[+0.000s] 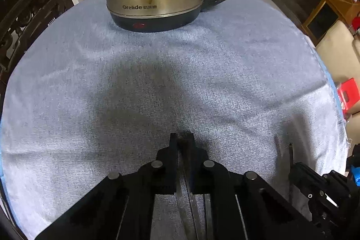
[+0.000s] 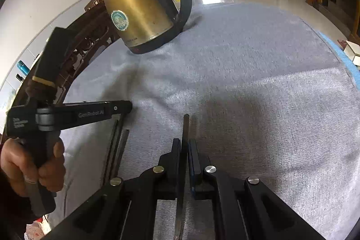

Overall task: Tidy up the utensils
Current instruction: 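Close the left gripper on the other chopsticks beside the right gripper, then lift the chopsticks with both grippers and carry them over the grey cup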

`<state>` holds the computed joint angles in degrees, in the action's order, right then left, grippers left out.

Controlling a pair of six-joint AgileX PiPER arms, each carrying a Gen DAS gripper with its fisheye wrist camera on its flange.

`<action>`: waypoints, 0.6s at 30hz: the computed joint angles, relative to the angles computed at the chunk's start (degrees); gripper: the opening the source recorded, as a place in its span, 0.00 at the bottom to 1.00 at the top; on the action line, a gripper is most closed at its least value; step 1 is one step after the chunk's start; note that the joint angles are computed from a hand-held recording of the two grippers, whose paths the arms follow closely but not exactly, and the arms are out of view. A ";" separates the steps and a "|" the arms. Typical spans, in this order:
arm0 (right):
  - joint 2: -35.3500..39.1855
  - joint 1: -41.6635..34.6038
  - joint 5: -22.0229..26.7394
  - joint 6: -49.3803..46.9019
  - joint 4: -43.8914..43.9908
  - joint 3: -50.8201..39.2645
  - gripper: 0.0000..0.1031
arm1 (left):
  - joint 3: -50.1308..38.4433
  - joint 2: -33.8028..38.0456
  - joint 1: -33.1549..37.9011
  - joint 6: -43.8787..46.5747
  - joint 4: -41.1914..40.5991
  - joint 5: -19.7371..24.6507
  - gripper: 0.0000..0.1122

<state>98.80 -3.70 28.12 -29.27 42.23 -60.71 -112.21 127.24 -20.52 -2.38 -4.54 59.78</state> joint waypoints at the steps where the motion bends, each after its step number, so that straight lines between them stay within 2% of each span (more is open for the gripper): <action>1: -0.47 0.03 -0.08 -0.35 0.39 0.30 0.07 | 0.87 -0.40 0.40 0.58 -1.20 -0.81 0.06; 7: -5.03 0.58 -0.55 -1.79 1.60 2.64 0.07 | 9.41 -7.50 2.73 4.55 -5.52 -6.22 0.05; 11: -9.15 1.06 -0.93 -2.97 2.56 4.79 0.07 | 15.65 -14.89 4.00 7.93 -7.46 -9.26 0.05; 13: -10.82 2.00 -1.11 0.27 -1.10 5.16 0.07 | 17.70 -17.88 5.37 10.66 -9.27 -10.26 0.05; 15: -10.57 3.29 -0.85 8.02 -9.15 3.67 0.07 | 21.62 -22.77 5.10 11.04 -9.30 -11.18 0.05; 18: -6.02 3.41 3.43 16.20 -16.49 -1.36 0.12 | 23.71 -26.24 6.81 13.47 -11.75 -11.64 0.05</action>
<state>92.78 -0.29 31.55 -13.07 25.74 -62.07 -88.50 101.00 -13.71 11.09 -16.29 48.14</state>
